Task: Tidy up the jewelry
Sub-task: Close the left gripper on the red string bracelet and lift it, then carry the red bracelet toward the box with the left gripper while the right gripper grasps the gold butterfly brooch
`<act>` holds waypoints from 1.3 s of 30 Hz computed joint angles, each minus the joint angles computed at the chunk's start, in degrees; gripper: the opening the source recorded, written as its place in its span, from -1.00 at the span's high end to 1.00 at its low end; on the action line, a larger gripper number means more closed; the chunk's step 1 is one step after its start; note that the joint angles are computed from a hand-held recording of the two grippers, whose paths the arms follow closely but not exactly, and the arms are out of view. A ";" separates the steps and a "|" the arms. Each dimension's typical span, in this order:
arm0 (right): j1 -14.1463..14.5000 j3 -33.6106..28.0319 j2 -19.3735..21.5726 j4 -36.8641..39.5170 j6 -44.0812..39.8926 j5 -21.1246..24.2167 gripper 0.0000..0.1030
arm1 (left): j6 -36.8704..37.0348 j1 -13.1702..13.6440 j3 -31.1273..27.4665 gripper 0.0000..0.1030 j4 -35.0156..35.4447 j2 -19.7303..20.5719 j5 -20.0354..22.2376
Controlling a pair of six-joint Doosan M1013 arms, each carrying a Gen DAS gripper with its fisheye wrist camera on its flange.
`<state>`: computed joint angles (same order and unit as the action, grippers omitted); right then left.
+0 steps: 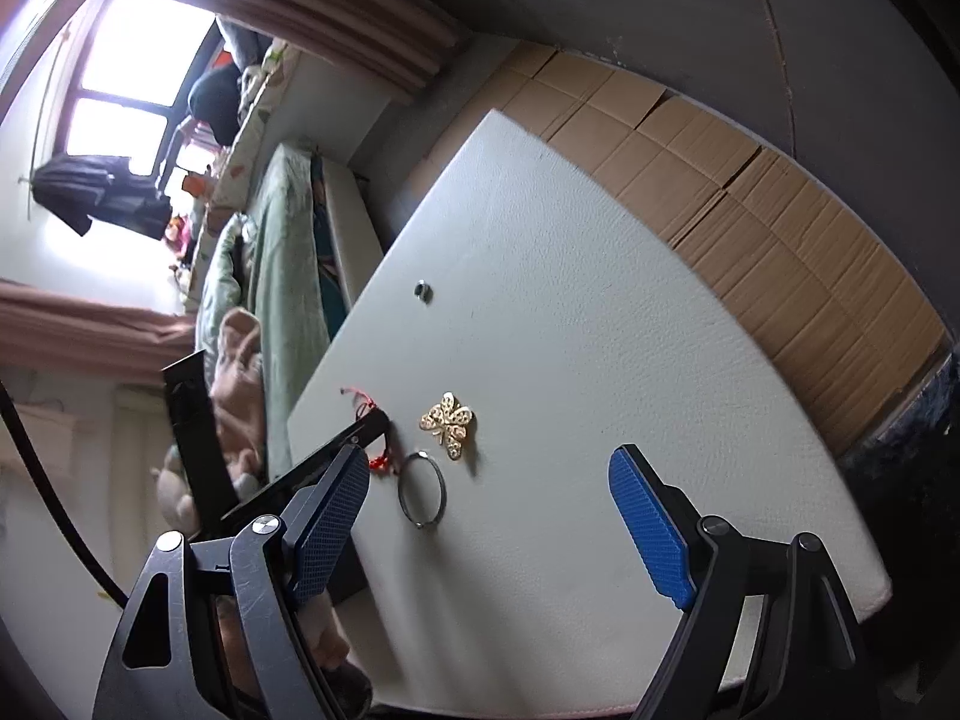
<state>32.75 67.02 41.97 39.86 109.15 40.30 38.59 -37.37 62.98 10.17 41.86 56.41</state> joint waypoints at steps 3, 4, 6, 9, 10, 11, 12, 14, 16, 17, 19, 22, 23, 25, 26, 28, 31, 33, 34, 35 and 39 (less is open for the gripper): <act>0.58 -2.00 1.00 -3.30 1.46 1.39 -0.62 | -1.36 -0.05 2.66 0.99 0.36 -1.83 -3.60; 0.71 -2.35 1.14 -4.02 1.67 1.68 -0.62 | -1.58 -0.04 3.27 1.00 0.37 -2.32 -4.69; 1.09 -3.23 1.47 -5.53 1.66 1.97 -0.62 | -1.89 0.01 4.44 1.00 0.67 -3.24 -6.68; 1.78 -4.93 2.08 -9.44 2.12 2.75 -0.61 | -3.31 -0.16 6.34 1.00 1.29 -4.99 -9.97; 1.98 -5.67 2.41 -10.71 2.23 3.24 -0.60 | -3.75 -0.13 7.29 1.00 1.19 -5.85 -11.46; 2.05 -6.12 2.63 -11.16 2.05 3.54 -0.58 | -4.03 -0.12 7.90 1.00 1.10 -6.37 -12.55; 2.11 -6.73 2.98 -11.16 1.43 3.96 -0.49 | -4.20 -0.07 8.78 1.00 0.78 -7.09 -14.22; 2.20 -8.16 3.81 -11.50 0.57 5.47 -0.32 | -4.97 -0.02 9.40 1.00 1.22 -7.78 -15.42; 2.37 -8.97 4.32 -12.29 0.47 6.39 -0.26 | -6.14 0.09 10.50 1.00 1.99 -8.81 -16.93; 2.62 -9.69 4.67 -13.71 0.83 7.04 -0.25 | -6.71 0.15 10.90 1.00 2.42 -9.19 -17.43; 3.07 -11.03 5.29 -16.12 1.20 8.13 -0.19 | -7.45 0.28 11.88 1.00 2.72 -10.08 -18.72; 3.73 -13.15 6.28 -19.46 1.26 9.61 -0.19 | -8.18 0.46 13.08 1.00 3.06 -11.20 -20.13; 4.01 -14.29 6.83 -20.95 1.30 10.59 -0.19 | -8.50 0.48 13.53 1.00 3.29 -11.53 -20.54; 4.40 -16.72 8.16 -22.76 1.21 13.14 -0.19 | -9.20 0.57 14.39 1.00 3.70 -12.10 -21.21; 4.46 -17.45 8.61 -22.93 1.27 14.00 -0.19 | -9.33 0.65 14.76 1.00 3.61 -12.34 -21.47; 4.62 -19.05 9.64 -23.32 1.77 16.11 -0.19 | -9.79 0.88 15.74 1.00 3.45 -12.92 -22.07; 5.07 -19.68 9.88 -25.17 1.95 16.12 -0.19 | -10.64 1.22 17.21 1.00 3.37 -13.79 -23.13; 5.17 -19.62 9.92 -24.97 2.24 15.73 -0.19 | -11.16 1.35 17.96 1.00 3.62 -14.30 -23.64; 5.33 -19.75 9.96 -25.72 2.19 15.80 -0.19 | -11.43 1.40 18.42 1.00 3.80 -14.61 -23.92; 5.67 -20.22 10.13 -27.36 2.23 16.28 -0.19 | -11.59 1.45 18.67 1.00 3.93 -14.80 -24.07; 7.94 -23.59 11.61 -37.62 2.83 20.13 -0.15 | -12.77 1.73 19.94 1.00 4.54 -15.74 -25.20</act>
